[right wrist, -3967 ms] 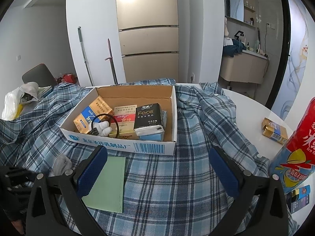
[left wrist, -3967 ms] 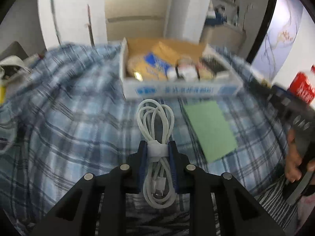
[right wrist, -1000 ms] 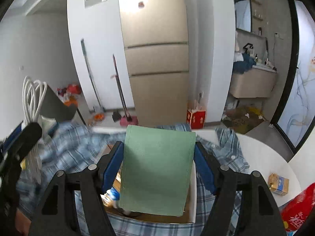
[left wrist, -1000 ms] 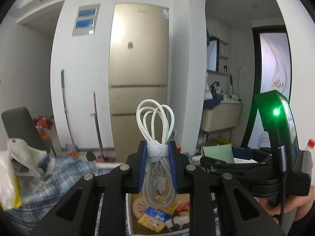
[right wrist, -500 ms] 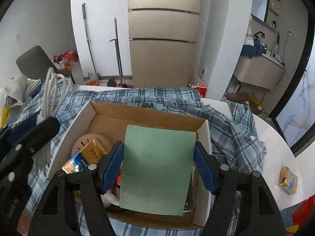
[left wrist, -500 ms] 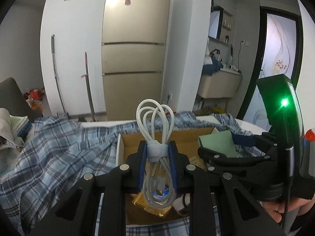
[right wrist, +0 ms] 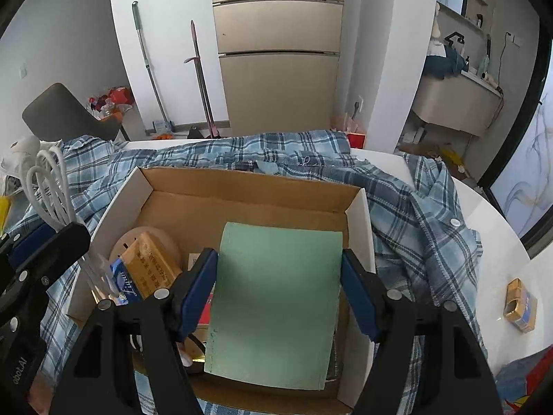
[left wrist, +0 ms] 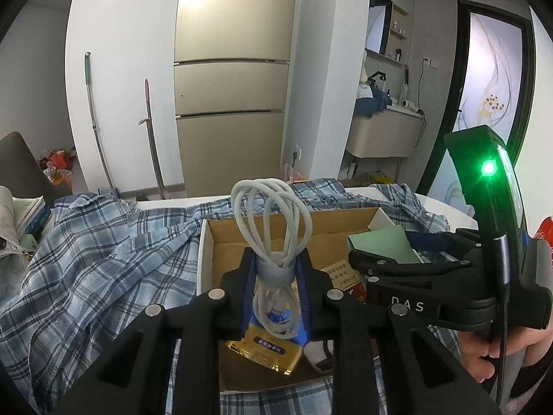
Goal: Organize soft objects
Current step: 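Carry the green card and white cable above the box with both grippers, then release the green card into the box with the right gripper while the left gripper drops the cable in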
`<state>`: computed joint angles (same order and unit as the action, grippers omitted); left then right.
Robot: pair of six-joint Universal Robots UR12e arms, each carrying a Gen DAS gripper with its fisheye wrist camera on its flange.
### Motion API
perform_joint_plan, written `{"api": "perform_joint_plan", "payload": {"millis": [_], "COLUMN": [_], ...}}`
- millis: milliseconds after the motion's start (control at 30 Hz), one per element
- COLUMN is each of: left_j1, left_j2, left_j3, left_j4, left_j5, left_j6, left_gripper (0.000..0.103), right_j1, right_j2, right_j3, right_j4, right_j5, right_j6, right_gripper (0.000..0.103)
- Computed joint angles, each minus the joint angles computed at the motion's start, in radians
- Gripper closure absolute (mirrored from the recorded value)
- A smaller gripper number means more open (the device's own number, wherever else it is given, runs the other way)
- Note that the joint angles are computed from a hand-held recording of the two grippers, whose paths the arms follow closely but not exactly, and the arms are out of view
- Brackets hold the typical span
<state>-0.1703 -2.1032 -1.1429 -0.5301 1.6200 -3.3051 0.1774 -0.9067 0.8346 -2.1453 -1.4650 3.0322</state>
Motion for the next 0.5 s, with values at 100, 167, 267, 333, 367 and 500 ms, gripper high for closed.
{"api": "perform_joint_plan", "payload": {"millis": [100,167,267,333,367,500], "left_j1": [0.002,0.004,0.007,0.005,0.003,0.003], "left_j2": [-0.003,-0.006,-0.010,-0.008,-0.006,0.005], "left_j3": [0.008,0.014,0.023,0.015,0.008,-0.014], "left_j4": [-0.030,-0.052,-0.082,-0.061,-0.039,0.031], "left_j5": [-0.014,-0.021,-0.028,-0.007,0.007,0.018], "left_j6": [-0.009,-0.018,-0.033,-0.041,-0.041,-0.042], "left_gripper": [0.080,0.079,0.064,0.037,0.029,0.028], "right_j1": [-0.002,-0.003,-0.005,-0.007,-0.009,-0.013], "right_j2": [0.006,0.009,0.008,0.006,0.006,0.004], "right_j3": [-0.010,-0.018,-0.015,-0.010,-0.009,-0.010], "right_j4": [0.023,0.041,0.040,0.028,0.028,0.025], "right_j5": [0.006,0.013,0.016,0.019,0.024,0.031], "right_j6": [0.006,0.013,0.025,0.037,0.045,0.070], "right_gripper": [0.033,0.032,0.029,0.026,0.025,0.024]}}
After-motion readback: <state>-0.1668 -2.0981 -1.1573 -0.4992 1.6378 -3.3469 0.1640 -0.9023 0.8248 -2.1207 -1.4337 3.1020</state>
